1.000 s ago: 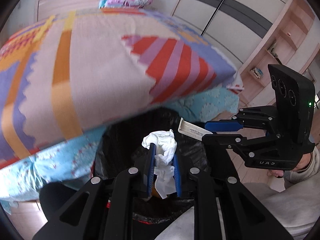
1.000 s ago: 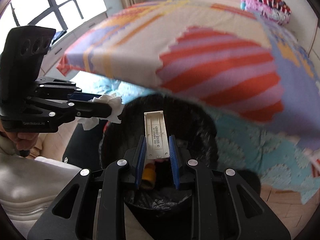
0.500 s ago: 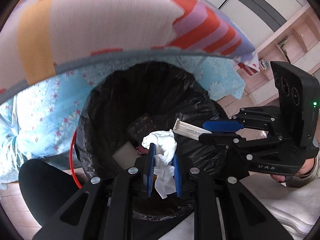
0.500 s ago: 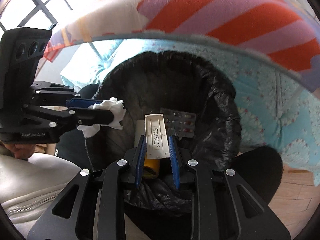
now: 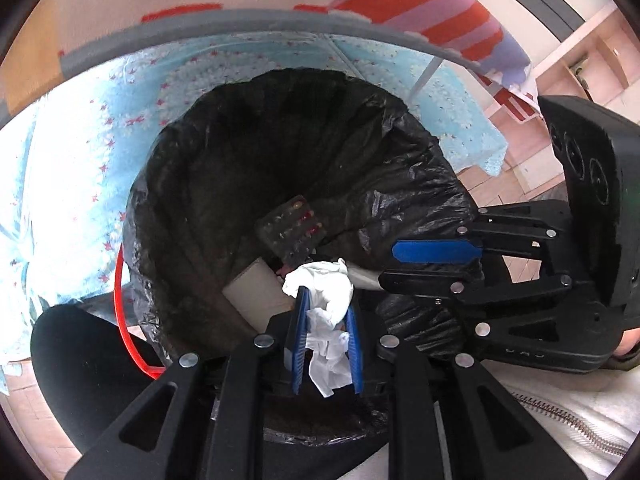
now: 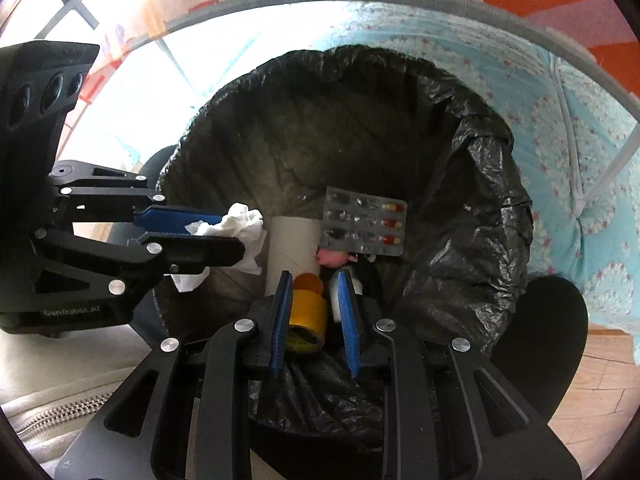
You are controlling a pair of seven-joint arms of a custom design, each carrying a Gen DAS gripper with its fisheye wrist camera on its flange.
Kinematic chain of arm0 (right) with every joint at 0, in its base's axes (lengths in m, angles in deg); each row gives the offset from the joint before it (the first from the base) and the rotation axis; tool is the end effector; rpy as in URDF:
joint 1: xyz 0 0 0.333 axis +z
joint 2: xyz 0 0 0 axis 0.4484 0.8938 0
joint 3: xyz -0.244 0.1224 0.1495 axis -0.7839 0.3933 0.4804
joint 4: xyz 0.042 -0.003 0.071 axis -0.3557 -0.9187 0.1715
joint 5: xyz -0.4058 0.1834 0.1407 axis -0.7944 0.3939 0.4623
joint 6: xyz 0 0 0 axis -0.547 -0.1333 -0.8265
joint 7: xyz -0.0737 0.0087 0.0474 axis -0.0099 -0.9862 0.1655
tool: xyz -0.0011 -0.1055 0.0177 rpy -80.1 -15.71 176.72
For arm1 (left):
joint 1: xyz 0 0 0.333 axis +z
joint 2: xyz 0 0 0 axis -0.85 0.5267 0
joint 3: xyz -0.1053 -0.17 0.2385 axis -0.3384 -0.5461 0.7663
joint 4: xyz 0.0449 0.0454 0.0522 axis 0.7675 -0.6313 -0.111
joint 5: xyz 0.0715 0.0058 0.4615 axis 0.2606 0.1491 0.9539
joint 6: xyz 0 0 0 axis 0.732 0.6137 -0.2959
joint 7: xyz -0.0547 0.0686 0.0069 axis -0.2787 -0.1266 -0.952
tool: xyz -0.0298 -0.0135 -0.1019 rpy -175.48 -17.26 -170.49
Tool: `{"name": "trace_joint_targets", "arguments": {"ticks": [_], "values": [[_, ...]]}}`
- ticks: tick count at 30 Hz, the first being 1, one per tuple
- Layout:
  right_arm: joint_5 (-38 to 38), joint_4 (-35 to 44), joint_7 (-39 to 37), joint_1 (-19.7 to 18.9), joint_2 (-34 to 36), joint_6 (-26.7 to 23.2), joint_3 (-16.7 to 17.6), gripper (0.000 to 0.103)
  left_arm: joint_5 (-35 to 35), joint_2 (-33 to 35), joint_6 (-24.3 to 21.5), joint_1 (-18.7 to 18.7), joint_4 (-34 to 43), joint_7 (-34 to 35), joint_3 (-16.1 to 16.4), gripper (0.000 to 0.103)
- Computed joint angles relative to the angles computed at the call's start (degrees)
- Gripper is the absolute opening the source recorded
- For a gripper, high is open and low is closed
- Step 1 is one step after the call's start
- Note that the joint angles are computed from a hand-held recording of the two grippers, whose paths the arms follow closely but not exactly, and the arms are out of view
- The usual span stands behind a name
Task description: Collect trash
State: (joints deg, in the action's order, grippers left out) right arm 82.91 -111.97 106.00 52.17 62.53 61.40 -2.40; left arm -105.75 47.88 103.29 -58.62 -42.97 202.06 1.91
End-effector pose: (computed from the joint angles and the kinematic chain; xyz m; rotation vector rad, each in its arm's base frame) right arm 0.5506 0.3776 0.4799 -1.9449 1.9594 -0.0378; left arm 0.6633 -0.1327 0.4774 0.9334 -2.6962 0.6279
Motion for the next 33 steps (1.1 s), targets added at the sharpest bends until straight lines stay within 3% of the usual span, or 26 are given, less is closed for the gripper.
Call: {"name": "trace_joint_targets", "arguments": {"ticks": [3,4,6,7,27,30,33], "values": [[-0.78,-0.49,1.32,-0.06,-0.76,0.83,-0.07,0.048,0.17,-0.08,-0.11,-0.04,-0.01,-0.03,0.01,0.020],[-0.79,-0.65,1.58,-0.08,-0.99,1.04,-0.09,0.048,0.40,0.07,-0.46,-0.08,0.28,-0.44,0.02,0.024],[-0.89,-1.03,1.95,-0.18,-1.50,1.44,-0.19,0.048,0.50,0.09,-0.52,-0.07,0.46,-0.87,0.05,0.043],[-0.99,-1.26,2.20,-0.23,-1.83,1.64,-0.23,0.048,0.03,-0.15,-0.21,0.05,0.28,-0.71,0.08,0.046],[1.12,-1.71,-1.58,-0.18,-7.34,1.48,-0.73,0.048,-4.89,-4.06,0.06,1.75,1.08,1.27,1.33,0.048],[1.83,-1.37,-2.58,0.08,-8.43,1.42,-0.76,0.053,-6.78,-5.22,-0.58,2.11,1.12,2.63,1.69,0.065],[1.46,-1.04,-2.97,0.29,-9.79,0.58,-0.63,0.059,-8.27,-6.25,-1.39,2.36,1.41,3.92,2.08,0.065]]}}
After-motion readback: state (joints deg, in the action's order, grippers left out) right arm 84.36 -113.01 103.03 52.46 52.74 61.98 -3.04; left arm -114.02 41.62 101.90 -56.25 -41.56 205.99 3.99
